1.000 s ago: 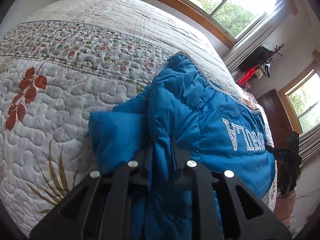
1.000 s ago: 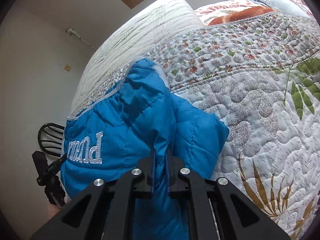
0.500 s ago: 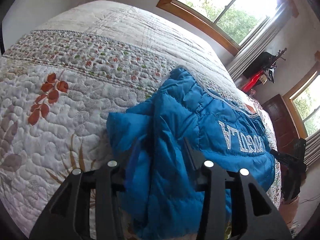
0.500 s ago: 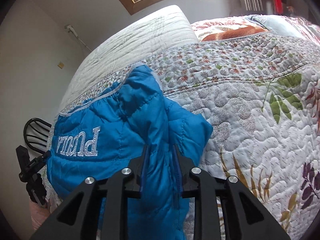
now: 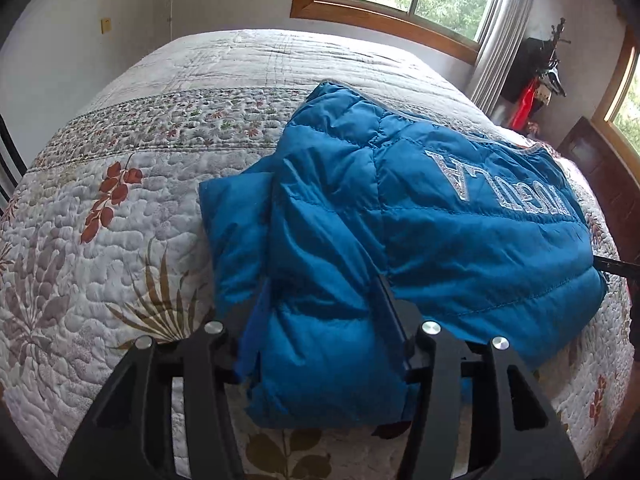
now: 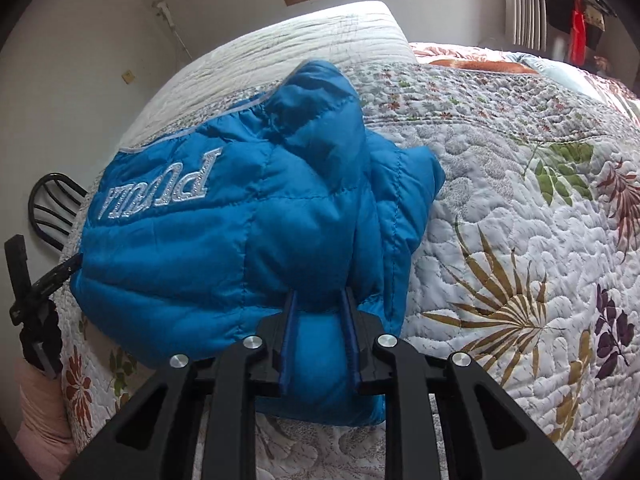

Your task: Fold large clothes

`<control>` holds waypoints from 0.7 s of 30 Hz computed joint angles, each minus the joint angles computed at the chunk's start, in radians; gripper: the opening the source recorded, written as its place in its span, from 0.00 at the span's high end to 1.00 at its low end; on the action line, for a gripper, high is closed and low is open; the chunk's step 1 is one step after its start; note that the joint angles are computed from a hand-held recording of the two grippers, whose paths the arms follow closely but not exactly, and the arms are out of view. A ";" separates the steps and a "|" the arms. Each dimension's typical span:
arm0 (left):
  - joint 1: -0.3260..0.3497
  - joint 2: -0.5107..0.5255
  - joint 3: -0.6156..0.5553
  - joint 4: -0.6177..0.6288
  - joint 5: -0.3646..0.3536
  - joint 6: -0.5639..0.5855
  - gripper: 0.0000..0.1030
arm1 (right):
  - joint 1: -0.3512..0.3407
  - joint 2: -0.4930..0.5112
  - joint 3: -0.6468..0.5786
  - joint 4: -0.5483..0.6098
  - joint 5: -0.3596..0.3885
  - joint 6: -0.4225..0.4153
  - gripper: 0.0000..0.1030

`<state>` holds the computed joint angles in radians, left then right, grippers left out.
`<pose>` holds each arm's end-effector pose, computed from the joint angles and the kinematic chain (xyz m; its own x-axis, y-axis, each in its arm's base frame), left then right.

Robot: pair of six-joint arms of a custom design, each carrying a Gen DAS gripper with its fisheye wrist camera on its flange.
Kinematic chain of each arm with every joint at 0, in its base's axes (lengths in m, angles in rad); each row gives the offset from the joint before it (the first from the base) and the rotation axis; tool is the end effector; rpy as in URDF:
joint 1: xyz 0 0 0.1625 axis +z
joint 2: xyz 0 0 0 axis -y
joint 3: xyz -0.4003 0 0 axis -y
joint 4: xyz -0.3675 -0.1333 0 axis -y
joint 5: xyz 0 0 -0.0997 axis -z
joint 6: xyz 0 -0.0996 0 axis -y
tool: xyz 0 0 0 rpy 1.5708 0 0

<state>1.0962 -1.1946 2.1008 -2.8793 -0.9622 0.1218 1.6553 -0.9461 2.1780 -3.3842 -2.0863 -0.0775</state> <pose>-0.0581 -0.5294 0.2094 -0.7748 0.2740 -0.5697 0.5185 0.7910 -0.3247 0.1250 -0.4784 0.1230 -0.8817 0.1313 0.4532 -0.1392 0.8454 -0.5157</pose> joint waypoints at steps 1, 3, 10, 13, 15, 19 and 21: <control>0.000 0.001 -0.004 0.012 0.002 -0.003 0.46 | 0.001 -0.003 -0.001 0.005 -0.001 0.002 0.80; 0.003 -0.015 -0.012 0.049 -0.012 -0.030 0.46 | 0.006 -0.020 0.008 0.006 0.012 0.003 0.77; 0.049 -0.125 -0.057 0.191 -0.140 -0.113 0.18 | -0.061 -0.169 0.102 -0.044 0.203 0.051 0.25; 0.096 -0.129 -0.098 0.228 -0.214 -0.140 0.13 | -0.133 -0.203 0.098 0.024 0.334 0.075 0.24; 0.134 -0.114 -0.132 0.260 -0.290 -0.160 0.13 | -0.156 -0.190 0.080 0.041 0.344 0.094 0.24; 0.207 -0.069 -0.195 0.308 -0.435 -0.195 0.13 | -0.201 -0.157 0.057 0.050 0.405 0.101 0.24; 0.228 -0.050 -0.213 0.307 -0.468 -0.216 0.13 | -0.213 -0.142 0.047 0.050 0.420 0.101 0.24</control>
